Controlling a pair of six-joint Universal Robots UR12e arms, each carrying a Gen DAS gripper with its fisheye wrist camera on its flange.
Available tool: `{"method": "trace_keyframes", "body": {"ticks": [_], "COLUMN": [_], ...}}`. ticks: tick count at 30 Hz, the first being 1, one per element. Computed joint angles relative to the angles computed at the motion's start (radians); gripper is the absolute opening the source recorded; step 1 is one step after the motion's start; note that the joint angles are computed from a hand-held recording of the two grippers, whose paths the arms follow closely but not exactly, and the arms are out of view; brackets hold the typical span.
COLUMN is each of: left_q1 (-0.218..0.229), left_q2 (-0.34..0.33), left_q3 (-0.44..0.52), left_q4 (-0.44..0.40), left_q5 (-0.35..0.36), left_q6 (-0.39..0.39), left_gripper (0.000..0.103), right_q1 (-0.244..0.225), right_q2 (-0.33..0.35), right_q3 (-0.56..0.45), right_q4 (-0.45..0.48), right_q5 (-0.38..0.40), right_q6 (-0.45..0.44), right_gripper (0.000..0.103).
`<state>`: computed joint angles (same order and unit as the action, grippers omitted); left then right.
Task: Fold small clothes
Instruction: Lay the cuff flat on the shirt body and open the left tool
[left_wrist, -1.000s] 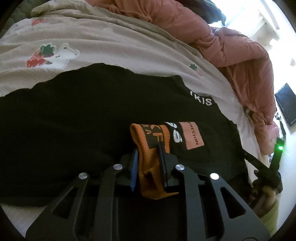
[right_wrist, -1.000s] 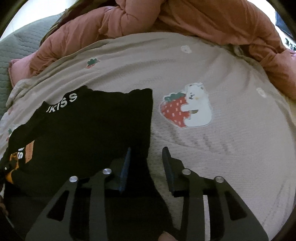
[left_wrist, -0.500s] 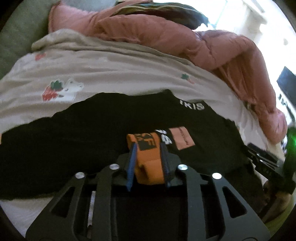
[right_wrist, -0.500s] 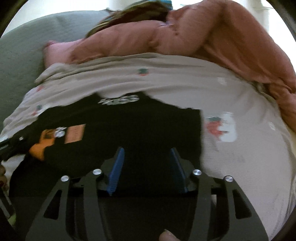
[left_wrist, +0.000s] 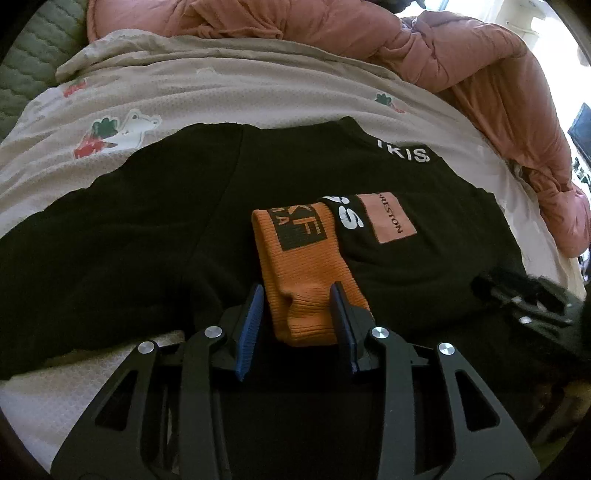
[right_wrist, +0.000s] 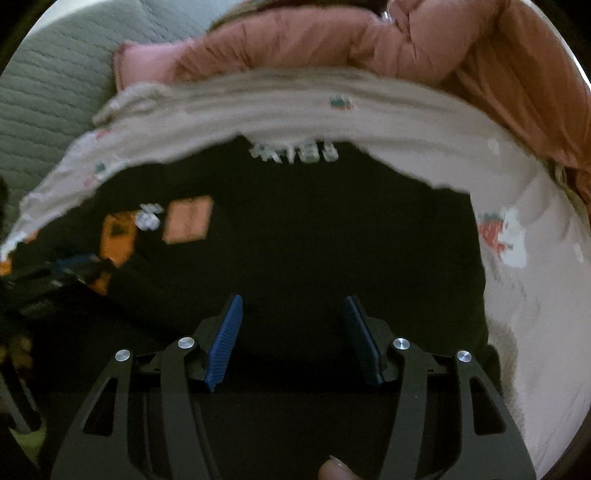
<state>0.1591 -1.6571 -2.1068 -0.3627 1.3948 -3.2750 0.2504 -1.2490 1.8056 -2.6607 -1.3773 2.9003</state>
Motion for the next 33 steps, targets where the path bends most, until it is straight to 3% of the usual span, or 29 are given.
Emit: {"method": "trace_keyframes", "body": {"ticks": [11, 14, 20, 29, 30, 33], "left_q1": [0.002, 0.004, 0.002, 0.019, 0.022, 0.024], "left_q2": [0.009, 0.019, 0.04, 0.086, 0.092, 0.106], "left_q3": [-0.006, -0.012, -0.029, -0.062, -0.065, -0.073], "left_q4": [0.02, 0.033, 0.076, 0.118, 0.124, 0.133], "left_q5": [-0.004, -0.009, 0.025, 0.06, 0.062, 0.073], "left_q6": [-0.012, -0.01, -0.016, -0.052, -0.055, -0.057], "left_gripper": [0.035, 0.045, 0.059, 0.089, 0.091, 0.093], "right_q1": [-0.016, -0.018, -0.015, 0.007, 0.01, 0.014], "right_q2": [-0.034, -0.048, -0.062, -0.075, -0.077, -0.082], "right_q3": [0.033, 0.043, 0.05, 0.058, 0.058, 0.064], "right_q4": [-0.026, -0.043, -0.064, -0.088, -0.092, -0.117], "right_q5": [0.047, 0.058, 0.083, 0.086, 0.085, 0.102], "right_q6": [0.017, 0.014, 0.013, 0.006, 0.009, 0.016], "right_gripper": [0.06, 0.071, 0.079, 0.08, 0.091, 0.095]}}
